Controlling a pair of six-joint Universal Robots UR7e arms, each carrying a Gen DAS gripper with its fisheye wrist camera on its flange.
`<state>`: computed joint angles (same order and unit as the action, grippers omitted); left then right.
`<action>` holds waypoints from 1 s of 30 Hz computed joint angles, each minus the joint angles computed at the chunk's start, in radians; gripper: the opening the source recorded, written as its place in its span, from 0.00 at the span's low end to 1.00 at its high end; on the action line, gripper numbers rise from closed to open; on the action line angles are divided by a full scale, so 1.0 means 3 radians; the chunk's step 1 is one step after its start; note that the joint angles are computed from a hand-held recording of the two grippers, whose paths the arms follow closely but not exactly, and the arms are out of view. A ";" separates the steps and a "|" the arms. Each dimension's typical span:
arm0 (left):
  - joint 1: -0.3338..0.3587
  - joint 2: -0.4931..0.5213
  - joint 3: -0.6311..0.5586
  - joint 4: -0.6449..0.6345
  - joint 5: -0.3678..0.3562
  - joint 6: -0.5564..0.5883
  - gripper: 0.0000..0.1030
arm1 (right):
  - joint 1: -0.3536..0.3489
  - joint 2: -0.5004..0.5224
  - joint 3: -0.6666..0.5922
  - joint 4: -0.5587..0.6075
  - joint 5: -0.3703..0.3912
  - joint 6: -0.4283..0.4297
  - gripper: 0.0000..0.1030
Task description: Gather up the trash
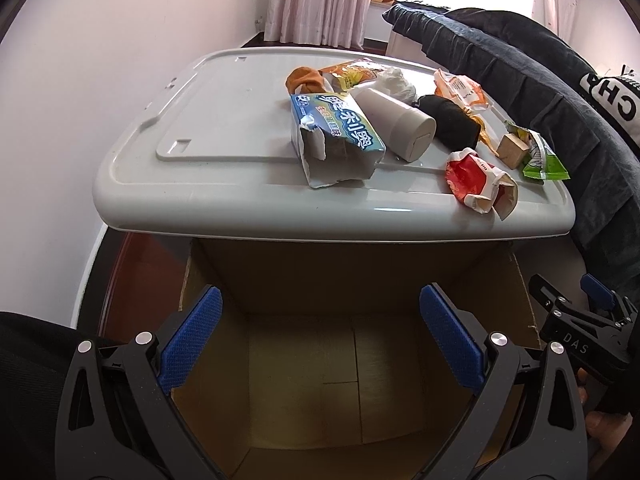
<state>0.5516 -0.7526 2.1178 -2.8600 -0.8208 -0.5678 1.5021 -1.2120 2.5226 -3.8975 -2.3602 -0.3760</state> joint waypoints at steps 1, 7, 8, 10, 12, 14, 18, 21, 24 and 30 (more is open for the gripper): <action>0.0002 0.0000 0.0000 -0.0002 0.0003 0.0006 0.94 | 0.0001 0.0002 -0.0001 -0.0002 -0.0004 -0.0001 0.95; 0.0013 -0.0005 -0.0002 0.0003 -0.0010 0.0003 0.94 | 0.0003 0.0009 -0.0002 -0.0009 -0.0011 -0.0005 0.95; 0.0011 -0.0006 -0.0001 0.0004 -0.0007 0.0005 0.94 | 0.0003 0.0009 -0.0002 -0.0009 -0.0011 -0.0005 0.95; 0.0009 -0.0004 -0.0001 0.0001 -0.0003 0.0011 0.94 | 0.0002 0.0004 -0.0001 0.0002 -0.0009 0.0005 0.95; 0.0004 -0.0001 0.0000 -0.0003 0.0008 0.0024 0.94 | -0.0005 -0.0002 -0.0001 0.0010 -0.0004 0.0011 0.95; -0.0001 0.0004 -0.0002 -0.0008 0.0020 0.0041 0.94 | -0.0004 -0.0001 -0.0007 0.0025 -0.0010 0.0019 0.95; -0.0012 0.0015 -0.0005 -0.0002 0.0029 0.0049 0.94 | 0.0001 0.0008 -0.0014 0.0027 -0.0023 0.0021 0.95; -0.0015 0.0018 -0.0004 -0.0006 0.0032 0.0042 0.94 | -0.0002 0.0002 -0.0014 0.0039 -0.0020 0.0026 0.95; -0.0015 0.0021 -0.0003 -0.0013 0.0034 0.0040 0.94 | -0.0008 -0.0003 -0.0010 0.0038 -0.0013 0.0025 0.95; -0.0015 0.0021 -0.0001 -0.0019 0.0040 0.0049 0.94 | -0.0013 0.0004 -0.0009 0.0041 -0.0017 0.0022 0.95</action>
